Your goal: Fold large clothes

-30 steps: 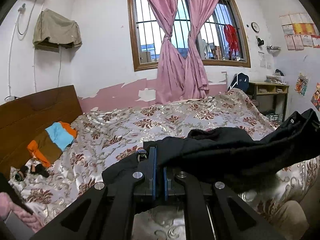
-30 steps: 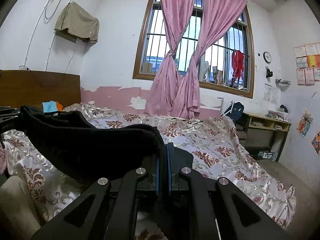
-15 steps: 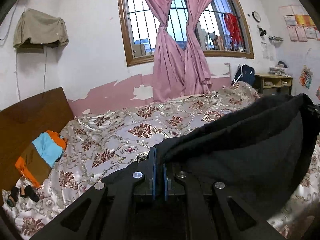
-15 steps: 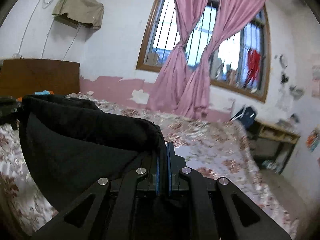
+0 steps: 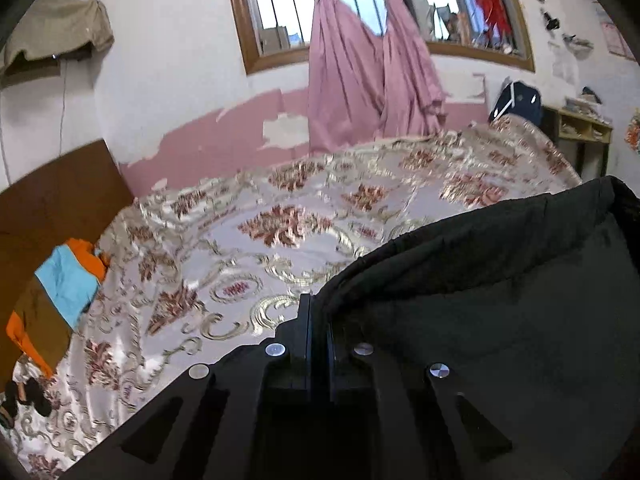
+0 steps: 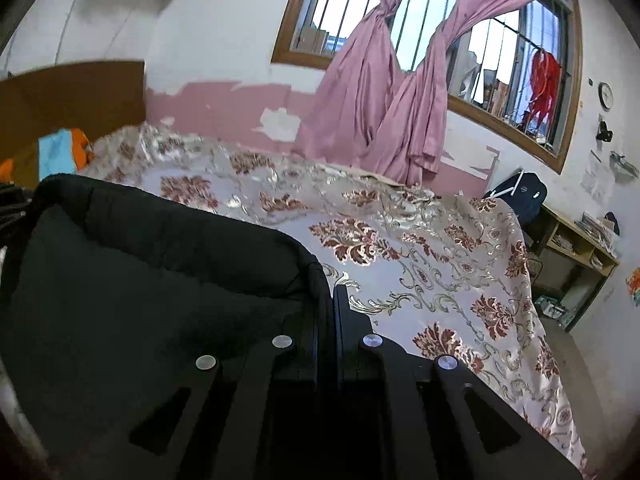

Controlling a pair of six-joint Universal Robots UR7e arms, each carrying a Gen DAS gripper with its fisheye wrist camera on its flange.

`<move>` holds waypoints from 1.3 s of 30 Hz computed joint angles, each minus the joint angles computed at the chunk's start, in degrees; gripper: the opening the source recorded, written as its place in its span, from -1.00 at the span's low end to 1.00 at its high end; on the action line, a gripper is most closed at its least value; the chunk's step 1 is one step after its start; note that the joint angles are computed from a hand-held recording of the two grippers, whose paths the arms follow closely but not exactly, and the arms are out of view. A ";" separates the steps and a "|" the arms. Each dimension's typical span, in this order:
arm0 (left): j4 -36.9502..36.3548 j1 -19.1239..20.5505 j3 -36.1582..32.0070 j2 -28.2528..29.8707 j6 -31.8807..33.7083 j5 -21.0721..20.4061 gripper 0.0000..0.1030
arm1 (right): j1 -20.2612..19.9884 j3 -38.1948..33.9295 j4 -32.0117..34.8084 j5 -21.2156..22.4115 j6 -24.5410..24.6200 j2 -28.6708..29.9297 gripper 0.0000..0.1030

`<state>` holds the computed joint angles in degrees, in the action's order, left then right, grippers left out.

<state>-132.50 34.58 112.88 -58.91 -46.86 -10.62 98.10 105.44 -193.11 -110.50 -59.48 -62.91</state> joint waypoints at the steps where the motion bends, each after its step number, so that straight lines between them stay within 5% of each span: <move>1: -2.87 1.07 -0.38 1.03 2.66 -0.11 -0.89 | -0.24 -1.16 -0.88 -0.46 -0.55 1.98 -0.89; 8: -11.31 5.36 -2.53 6.03 10.52 -0.92 -0.89 | -1.63 -5.44 -5.28 -2.74 -1.90 10.19 -0.89; 18: -24.41 7.03 -2.48 9.05 19.29 -1.99 -0.83 | -3.16 -5.10 -6.14 -1.31 -0.28 11.21 -0.89; 37: -23.26 7.71 -2.93 9.02 18.73 -3.62 -0.78 | -3.42 -6.11 -4.15 -3.18 0.49 12.16 -0.82; 39: -18.95 7.69 -3.34 8.13 16.59 -4.35 -0.76 | -3.37 -6.37 -3.30 -3.74 0.45 12.22 -0.81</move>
<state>-151.45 42.27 109.53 -50.78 -30.27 -14.97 94.73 99.07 -196.41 -114.24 -59.03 -50.69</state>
